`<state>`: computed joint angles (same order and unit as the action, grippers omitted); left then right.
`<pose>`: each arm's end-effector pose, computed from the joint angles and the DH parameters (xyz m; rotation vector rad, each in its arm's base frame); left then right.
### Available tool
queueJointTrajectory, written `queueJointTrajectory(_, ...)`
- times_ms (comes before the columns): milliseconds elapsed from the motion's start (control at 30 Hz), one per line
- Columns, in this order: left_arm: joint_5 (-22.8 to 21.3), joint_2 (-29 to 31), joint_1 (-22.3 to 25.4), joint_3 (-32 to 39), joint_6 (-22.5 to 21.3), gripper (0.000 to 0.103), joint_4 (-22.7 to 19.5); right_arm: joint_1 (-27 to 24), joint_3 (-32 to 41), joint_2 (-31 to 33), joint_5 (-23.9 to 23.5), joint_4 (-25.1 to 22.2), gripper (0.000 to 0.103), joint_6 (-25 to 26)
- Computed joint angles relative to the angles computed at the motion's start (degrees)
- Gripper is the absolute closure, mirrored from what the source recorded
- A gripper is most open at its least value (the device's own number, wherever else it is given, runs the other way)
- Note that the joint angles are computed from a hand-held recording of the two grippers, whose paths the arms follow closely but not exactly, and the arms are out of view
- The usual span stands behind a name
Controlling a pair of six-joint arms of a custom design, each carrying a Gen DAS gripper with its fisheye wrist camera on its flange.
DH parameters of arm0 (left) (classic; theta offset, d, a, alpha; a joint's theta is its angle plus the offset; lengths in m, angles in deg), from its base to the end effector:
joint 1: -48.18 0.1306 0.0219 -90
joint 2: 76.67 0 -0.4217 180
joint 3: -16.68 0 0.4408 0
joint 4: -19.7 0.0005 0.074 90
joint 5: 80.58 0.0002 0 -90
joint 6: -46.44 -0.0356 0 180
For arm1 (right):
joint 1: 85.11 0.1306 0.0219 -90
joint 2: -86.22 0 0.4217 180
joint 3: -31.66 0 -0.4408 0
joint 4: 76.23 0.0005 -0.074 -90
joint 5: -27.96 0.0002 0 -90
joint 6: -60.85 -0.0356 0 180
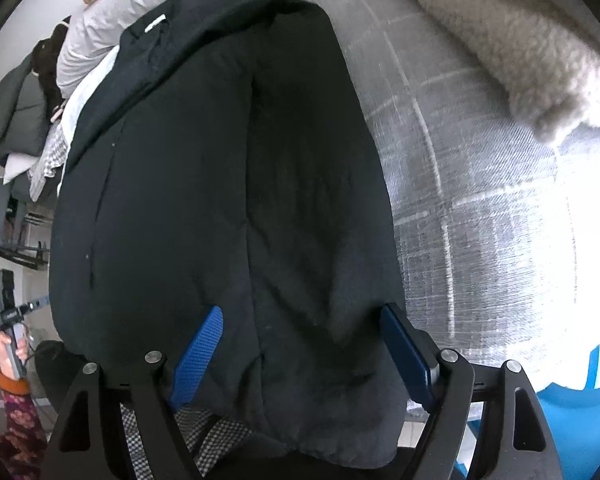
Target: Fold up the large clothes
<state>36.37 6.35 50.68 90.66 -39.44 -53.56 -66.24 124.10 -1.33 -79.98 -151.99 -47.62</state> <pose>0.4203 0.0017 0.3751 -0.1221 2.9313 -0.7056 0.4764 0.1739 0.4472 -0.0685 2.9553 0.5601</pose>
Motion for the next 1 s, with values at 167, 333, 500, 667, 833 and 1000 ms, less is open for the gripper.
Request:
queueJointTrajectory(167,0.5,-2.4,-0.6,-1.5,-0.2,0.034,1.3,0.2,-0.3,0.0,-0.1,-1.2,0.032,-0.9)
queueJointTrajectory(333,2.6,-3.9,1.2,-3.1,1.1,0.052,1.7,1.3,-0.6,-0.7,1.2,-4.6,0.054,0.9)
queueJointTrajectory(500,0.2,-4.4,1.3,-2.9,1.3,0.050,1.0,-0.2,-1.3,-3.2,2.7,-3.0,0.053,-0.8)
queueJointTrajectory(667,-2.1,-3.3,0.8,-2.0,-1.0,0.042,-0.6,-1.9,-1.0,-2.9,5.6,-4.7,0.031,-1.4)
queueJointTrajectory(833,0.1,-1.9,0.7,-1.7,-2.1,0.041,-3.0,-1.2,-1.6,-0.4,0.6,-5.9,0.032,-0.5)
queueJointTrajectory(1000,0.2,-2.8,-0.3,-1.9,-2.7,0.074,-3.1,1.1,-0.9,0.2,2.2,-6.4,0.074,1.0)
